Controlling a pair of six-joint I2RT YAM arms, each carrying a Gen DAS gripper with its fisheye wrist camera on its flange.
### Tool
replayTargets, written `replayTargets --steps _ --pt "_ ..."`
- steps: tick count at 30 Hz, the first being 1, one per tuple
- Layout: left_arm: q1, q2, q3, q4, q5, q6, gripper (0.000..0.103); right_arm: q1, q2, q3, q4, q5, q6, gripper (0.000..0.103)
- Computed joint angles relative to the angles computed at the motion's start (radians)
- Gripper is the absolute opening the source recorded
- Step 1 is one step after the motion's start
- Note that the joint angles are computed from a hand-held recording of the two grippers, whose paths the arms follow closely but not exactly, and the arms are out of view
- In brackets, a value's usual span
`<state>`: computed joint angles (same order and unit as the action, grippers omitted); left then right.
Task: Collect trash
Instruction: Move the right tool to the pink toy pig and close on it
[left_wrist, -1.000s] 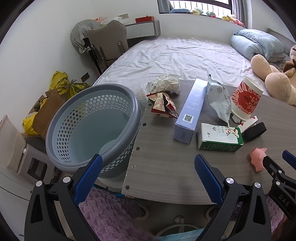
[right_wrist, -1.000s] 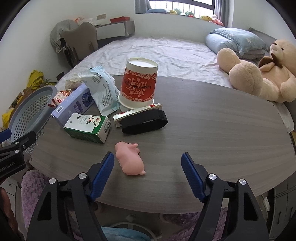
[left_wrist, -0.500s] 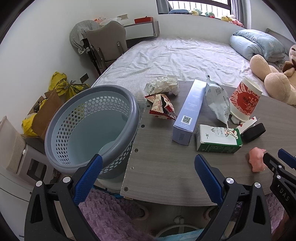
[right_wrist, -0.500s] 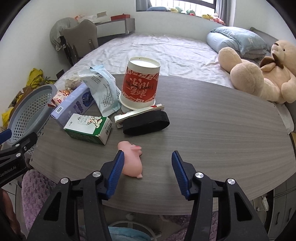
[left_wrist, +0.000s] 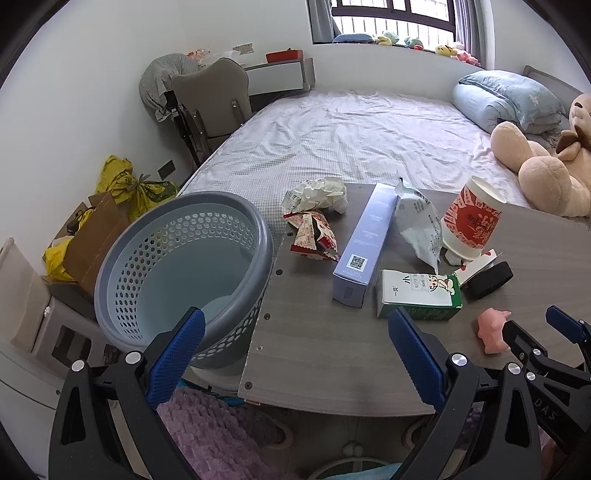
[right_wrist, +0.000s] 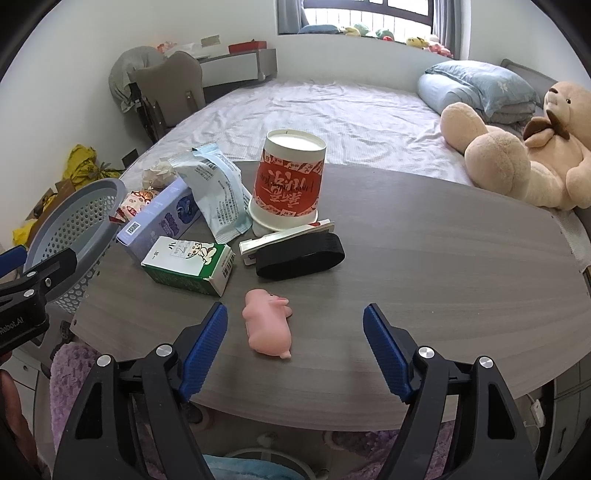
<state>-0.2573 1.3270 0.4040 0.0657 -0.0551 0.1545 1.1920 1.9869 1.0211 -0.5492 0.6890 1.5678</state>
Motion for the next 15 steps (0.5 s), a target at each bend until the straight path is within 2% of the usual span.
replayTargets --steps 7,12,15 --pt "0.034 0.089 0.014 0.036 0.002 0.016 0.095 -0.013 0.037 0.008 0.036 -0.02 -0.041 0.065" --pt "0.048 0.155 0.031 0.054 0.018 0.021 0.095 -0.039 0.067 0.013 0.083 -0.049 -0.09 0.064" --pt "0.045 0.183 0.043 0.054 0.026 0.018 0.095 -0.064 0.089 0.013 0.115 -0.08 -0.119 0.056"
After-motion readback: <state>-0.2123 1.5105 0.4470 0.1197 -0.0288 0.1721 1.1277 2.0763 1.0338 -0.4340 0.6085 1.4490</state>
